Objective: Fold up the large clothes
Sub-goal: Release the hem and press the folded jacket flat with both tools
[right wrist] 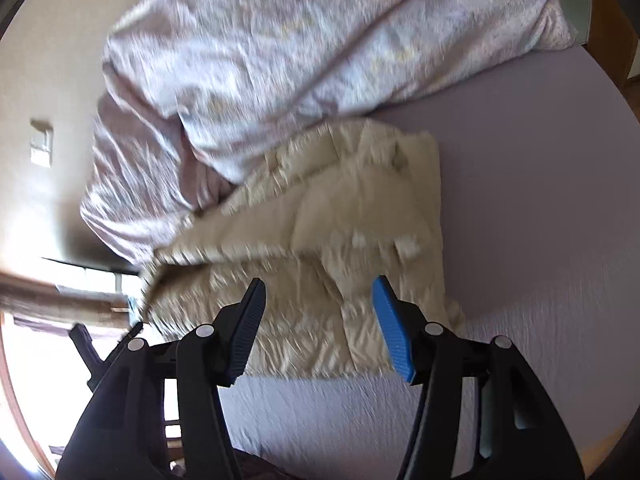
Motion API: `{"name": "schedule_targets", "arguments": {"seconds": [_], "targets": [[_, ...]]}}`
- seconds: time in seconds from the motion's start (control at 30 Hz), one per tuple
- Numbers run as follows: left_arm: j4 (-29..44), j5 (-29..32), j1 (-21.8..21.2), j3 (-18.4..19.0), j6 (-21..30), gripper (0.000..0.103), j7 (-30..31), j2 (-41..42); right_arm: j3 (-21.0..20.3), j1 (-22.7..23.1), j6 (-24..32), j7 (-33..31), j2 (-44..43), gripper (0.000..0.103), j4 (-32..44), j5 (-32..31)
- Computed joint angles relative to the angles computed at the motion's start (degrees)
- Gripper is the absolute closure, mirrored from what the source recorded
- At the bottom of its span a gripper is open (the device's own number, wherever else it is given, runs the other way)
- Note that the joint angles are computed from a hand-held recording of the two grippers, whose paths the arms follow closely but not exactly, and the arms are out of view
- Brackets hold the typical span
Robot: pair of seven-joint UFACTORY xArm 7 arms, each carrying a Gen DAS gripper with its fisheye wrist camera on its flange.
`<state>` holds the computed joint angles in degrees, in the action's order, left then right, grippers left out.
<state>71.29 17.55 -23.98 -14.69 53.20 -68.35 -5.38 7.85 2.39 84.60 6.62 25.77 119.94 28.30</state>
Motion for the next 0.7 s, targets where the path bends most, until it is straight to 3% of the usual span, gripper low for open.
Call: {"name": "schedule_targets", "arguments": {"seconds": [0.3, 0.7], "targets": [[1.89, -0.71, -2.0, -0.36, -0.76, 0.049, 0.32, 3.63, -0.06, 2.75, 0.67, -2.76, -2.93, 0.045, -5.86, -3.29], [7.89, 0.31, -4.86, 1.87, 1.53, 0.049, 0.51, 10.59, 0.11, 8.58, -0.93, -3.67, 0.27, 0.045, -2.74, -9.66]]}}
